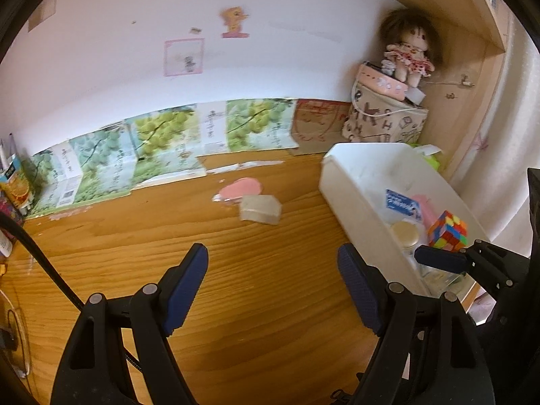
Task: Organize rigid objects
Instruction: 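Withdraw both tools from the tray toward the pink case and beige block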
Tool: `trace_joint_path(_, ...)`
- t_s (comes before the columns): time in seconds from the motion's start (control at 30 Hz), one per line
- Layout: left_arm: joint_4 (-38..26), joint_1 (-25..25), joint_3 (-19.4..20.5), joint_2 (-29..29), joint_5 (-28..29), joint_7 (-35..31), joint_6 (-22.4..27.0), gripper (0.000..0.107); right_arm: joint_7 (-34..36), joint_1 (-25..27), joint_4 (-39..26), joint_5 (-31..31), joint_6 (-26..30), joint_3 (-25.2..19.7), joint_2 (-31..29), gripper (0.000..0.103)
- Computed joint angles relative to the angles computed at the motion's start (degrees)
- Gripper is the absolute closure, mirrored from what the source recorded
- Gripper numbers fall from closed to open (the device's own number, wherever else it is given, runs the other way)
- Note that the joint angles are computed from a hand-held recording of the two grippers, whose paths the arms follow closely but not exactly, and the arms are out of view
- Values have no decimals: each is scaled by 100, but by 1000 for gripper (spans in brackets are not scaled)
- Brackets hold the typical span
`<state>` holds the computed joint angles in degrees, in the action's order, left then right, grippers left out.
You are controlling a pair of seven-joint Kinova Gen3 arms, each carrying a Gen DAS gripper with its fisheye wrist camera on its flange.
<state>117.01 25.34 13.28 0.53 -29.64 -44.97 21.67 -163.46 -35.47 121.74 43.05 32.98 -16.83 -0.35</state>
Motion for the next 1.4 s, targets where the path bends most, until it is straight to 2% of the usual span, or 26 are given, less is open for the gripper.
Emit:
trace_joint_path(0.27, 145, -330, -152, -73, 586, -953, 52, 26, -733, -380, -225, 428, -39, 90, 439, 27)
trace_joint_path(0.6, 147, -498, -227, 11, 602, -1593, 348, 26, -2024, -830, -309, 1119, -275, 463, 884, 27)
trace_joint_path(0.73, 57, -565, -295, 96, 821, -1934, 478, 26, -2481, -1021, -326, 1418, -289, 594, 1022, 27)
trace_joint_path(0.93, -399, -762, -437, 432, 1626, -2654, 983, 26, -2865, -1152, -401, 1629, -168, 679, 1200, 27)
trace_joint_path(1.13, -853, -830, -573, 715, 1979, -2788, 1305, 26, -3107, -1269, -512, 1859, 41, 765, 1396, 27)
trace_joint_path(1.4, -1849, -1091, -647, 1224, 2609, -3202, 1970, 26, -3254, -1301, -816, 2303, 281, 927, 1754, 27)
